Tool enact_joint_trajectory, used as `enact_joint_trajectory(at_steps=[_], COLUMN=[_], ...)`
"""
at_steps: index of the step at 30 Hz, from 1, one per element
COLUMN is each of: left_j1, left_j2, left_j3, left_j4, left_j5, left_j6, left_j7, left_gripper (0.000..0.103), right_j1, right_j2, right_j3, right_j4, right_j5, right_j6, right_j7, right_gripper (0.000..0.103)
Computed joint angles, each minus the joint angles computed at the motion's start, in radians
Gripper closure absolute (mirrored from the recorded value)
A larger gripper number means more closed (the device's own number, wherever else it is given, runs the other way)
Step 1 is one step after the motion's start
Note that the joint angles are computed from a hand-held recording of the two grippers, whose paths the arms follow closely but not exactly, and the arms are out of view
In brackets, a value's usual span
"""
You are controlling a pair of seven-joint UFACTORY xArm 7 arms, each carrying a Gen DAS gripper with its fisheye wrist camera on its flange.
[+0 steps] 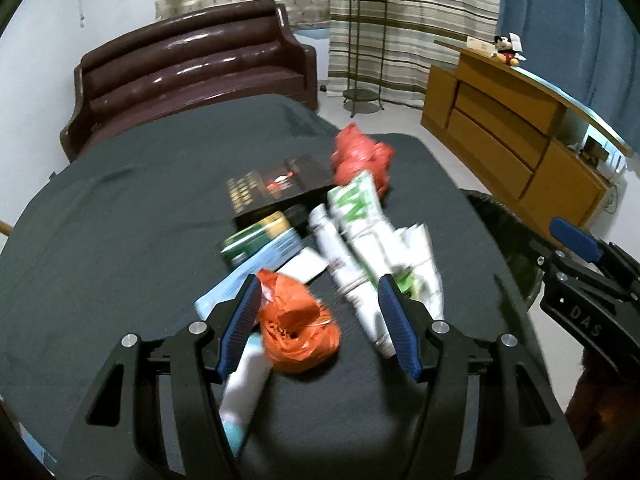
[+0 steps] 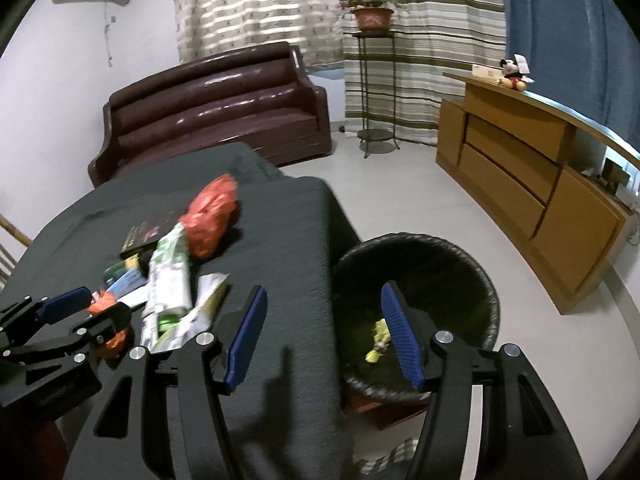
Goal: Collect trash
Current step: 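Move both grippers back to the trash pile on the table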
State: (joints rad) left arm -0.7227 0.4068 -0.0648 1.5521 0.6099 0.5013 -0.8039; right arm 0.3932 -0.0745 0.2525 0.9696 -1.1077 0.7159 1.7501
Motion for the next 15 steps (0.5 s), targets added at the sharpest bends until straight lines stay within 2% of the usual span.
enact_joint_trajectory(at_steps=[15], left_j1=[0.093], left_j2=[-0.132], left_j3=[-0.033], left_j4=[-0.224], left_j5=[-0.027], left_j6=[-0.1], left_j7=[0.006], left_gripper=[0.044], right_j1=[0.072], right_j2=[0.059], right_j3=[0.004], right_j4=[0.065], right_j5=[0.034], right_j6=[0.07], right_j7=[-0.021], right_gripper=[0.045])
